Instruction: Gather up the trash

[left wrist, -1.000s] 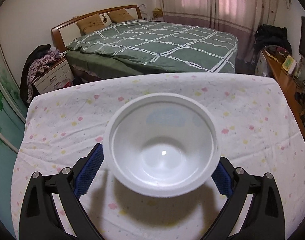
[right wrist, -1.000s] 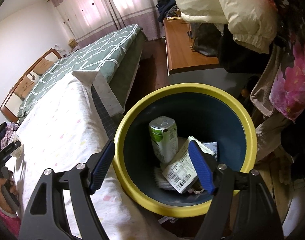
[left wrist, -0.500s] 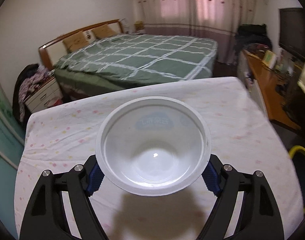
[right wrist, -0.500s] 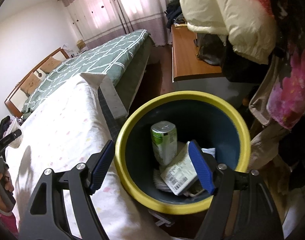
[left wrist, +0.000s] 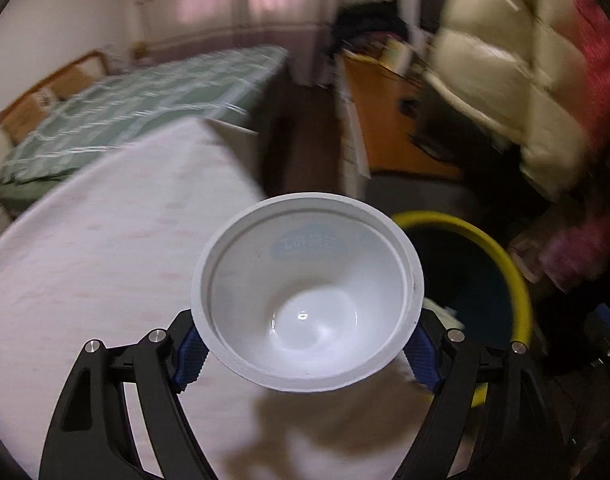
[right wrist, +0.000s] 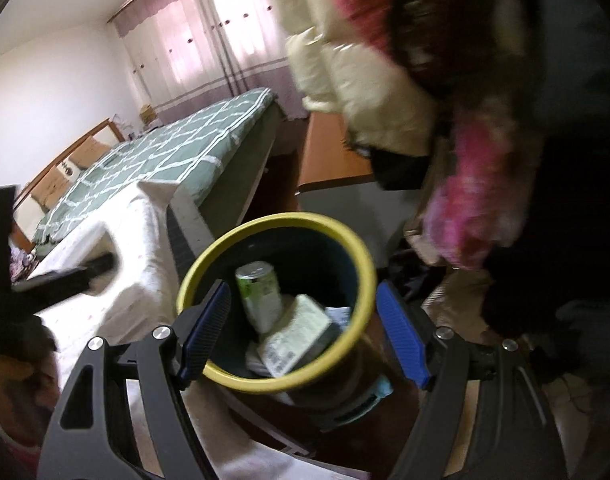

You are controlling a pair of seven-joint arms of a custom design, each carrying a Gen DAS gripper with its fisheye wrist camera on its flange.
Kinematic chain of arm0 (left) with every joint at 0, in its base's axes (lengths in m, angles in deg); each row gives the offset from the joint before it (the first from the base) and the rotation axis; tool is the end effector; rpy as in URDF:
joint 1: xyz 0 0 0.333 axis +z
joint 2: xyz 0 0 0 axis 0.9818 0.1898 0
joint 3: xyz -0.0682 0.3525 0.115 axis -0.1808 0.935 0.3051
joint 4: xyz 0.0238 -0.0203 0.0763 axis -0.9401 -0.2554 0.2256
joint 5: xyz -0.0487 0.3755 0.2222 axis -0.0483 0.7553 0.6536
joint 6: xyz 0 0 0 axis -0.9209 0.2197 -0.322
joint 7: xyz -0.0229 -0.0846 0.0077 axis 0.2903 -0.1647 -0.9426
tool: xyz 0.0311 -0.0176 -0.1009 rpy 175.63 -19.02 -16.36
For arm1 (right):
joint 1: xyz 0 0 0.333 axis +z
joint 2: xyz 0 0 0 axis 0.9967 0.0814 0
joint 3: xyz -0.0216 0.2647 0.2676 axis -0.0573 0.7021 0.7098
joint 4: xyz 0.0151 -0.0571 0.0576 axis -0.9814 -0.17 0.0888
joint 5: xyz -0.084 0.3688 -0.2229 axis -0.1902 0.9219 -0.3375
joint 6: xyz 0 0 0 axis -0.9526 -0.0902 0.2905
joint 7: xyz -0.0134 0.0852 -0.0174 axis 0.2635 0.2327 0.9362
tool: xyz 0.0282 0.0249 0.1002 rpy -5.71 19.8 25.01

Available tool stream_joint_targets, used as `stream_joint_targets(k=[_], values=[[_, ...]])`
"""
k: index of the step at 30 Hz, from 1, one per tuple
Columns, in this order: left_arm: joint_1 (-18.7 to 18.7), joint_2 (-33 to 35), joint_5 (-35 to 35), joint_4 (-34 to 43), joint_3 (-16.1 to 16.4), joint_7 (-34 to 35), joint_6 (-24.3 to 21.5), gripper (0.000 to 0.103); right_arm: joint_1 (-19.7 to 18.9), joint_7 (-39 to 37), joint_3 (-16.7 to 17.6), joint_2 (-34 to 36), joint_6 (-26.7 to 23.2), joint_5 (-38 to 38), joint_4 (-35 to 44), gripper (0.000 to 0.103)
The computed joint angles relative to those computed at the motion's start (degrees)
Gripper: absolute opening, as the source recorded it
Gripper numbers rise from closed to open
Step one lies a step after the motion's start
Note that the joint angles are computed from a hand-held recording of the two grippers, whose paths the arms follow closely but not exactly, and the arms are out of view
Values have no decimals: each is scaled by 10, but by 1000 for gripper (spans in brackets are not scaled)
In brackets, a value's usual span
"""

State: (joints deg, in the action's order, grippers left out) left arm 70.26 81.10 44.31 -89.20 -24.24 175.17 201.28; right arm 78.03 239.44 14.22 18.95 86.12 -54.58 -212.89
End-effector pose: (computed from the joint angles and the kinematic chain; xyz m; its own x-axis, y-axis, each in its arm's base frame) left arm 0.6471 -0.2220 0.5069 -0.3182 -0.9477 0.0237 -0.7470 0.2352 -0.6218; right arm 0.4296 0.1645 0.5040 -0.3057 -0.9237 -0.2310 -0.5703 0.3719 -0.7325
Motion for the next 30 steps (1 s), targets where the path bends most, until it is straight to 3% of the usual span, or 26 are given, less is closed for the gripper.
stream_joint_targets(k=[7,8,10,14,20,23,30], values=[[-47,51,23,53,-16,-22,-61,81,5,-25,-25,-58,-4,40,-46,72],[-56,54,39,57,-12,-35,-64,85,3,-29,-23,-61,-3,46,-48,72],[-65,57,55,60,-8,-51,-66,95,-3,-35,-19,-63,1,58,-49,72],[-62,17,74,24,1,-79,-49,95,-2,-58,-13,-64,9,78,-48,72],[-14,-118,80,-110,13,-109,54,98,24,-110,-5,-43,20,103,-24,73],[13,-194,64,-179,19,-110,79,98,44,-140,2,-27,28,111,-4,75],[161,-401,122,-334,-12,-201,91,98,64,-177,38,-4,47,111,36,76]])
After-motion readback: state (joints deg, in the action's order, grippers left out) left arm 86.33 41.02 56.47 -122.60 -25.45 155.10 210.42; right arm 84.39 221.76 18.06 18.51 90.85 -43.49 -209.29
